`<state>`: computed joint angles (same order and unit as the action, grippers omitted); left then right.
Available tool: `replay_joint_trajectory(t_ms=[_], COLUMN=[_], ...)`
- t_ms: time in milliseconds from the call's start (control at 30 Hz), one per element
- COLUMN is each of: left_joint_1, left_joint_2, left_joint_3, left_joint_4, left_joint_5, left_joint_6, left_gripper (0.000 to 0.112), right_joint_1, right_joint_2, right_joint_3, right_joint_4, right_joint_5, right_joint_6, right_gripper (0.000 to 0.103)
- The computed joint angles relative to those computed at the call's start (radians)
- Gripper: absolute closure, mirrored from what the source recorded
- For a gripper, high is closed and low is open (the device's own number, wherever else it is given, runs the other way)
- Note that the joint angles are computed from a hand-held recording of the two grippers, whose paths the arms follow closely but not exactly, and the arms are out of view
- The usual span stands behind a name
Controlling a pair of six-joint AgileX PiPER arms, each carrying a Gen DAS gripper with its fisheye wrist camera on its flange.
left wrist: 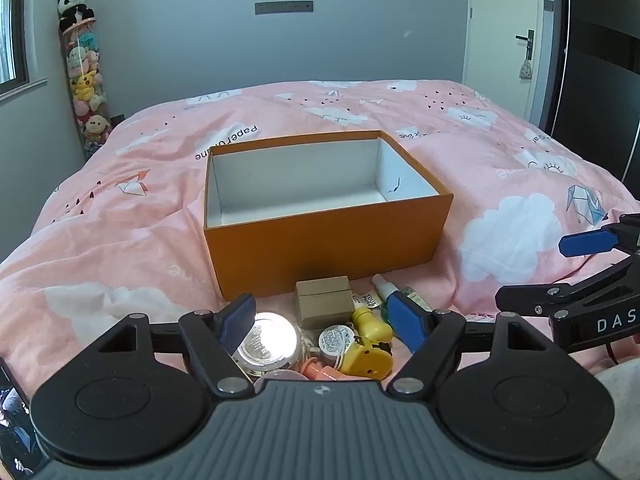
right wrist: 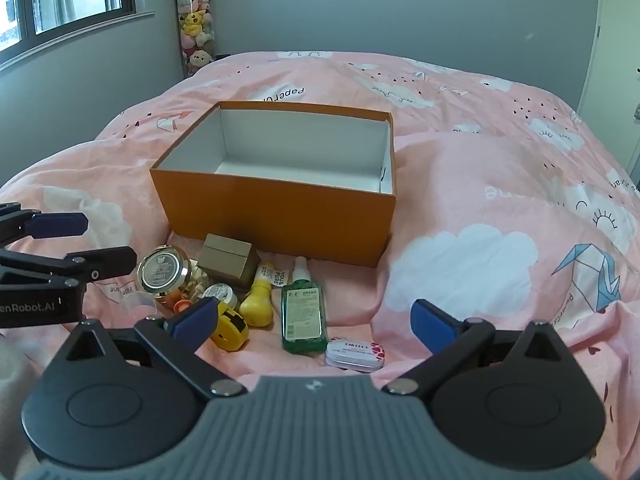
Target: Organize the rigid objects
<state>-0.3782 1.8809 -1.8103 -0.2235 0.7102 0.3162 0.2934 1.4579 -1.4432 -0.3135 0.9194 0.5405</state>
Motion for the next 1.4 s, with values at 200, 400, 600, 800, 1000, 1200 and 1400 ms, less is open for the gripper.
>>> replay_joint_trajectory(t_ms=[200,400,600,800,1000,1200,1400], left_joint_1=[-0.001,-0.006,-0.007,-0.007,-0.007,-0.007,-0.008], left_joint_2=[-0.002,-0.004,-0.002,0.005,0.005,0.005,0.006], left_joint_3=[0.005,0.009,0.007,-0.002,-0.002,-0.004,-0.005], left_joint_4=[-0.001,0.011,0.014,0.021,0.018,0.019,0.02], left_joint_5=[-0.004,-0.008,-0.004,0.006,0.008,0.014,0.015], left_joint_6=[0.003,-0.006,-0.009,-0.013,-0.009,-0.007,-0.009], left_gripper=[0.024,0.025,0.025,0.025,0.025,0.025,0.025], right_joint_1=[0.0,0.004,0.0,0.002,0.002,0.0,0.003], right_joint_2=[0.005,0.008,0.011,0.014,0.016,0.019,0.022], right_joint_3=[-0.002,-0.007,-0.007,-0.009,-0.012,-0.019,-0.02], right_joint_4=[0.004,0.002,0.007,0.002,0.003,0.007,0.005], right_joint_5=[0.001,0.01,0.01,0.014,0.016,0.024,0.028], right_joint_6=[-0.009,-0.006,-0.005,0.001,0.001,-0.001,0.007], right_gripper=[0.002,0.002,0.002,0.003,0.003,0.002,0.003])
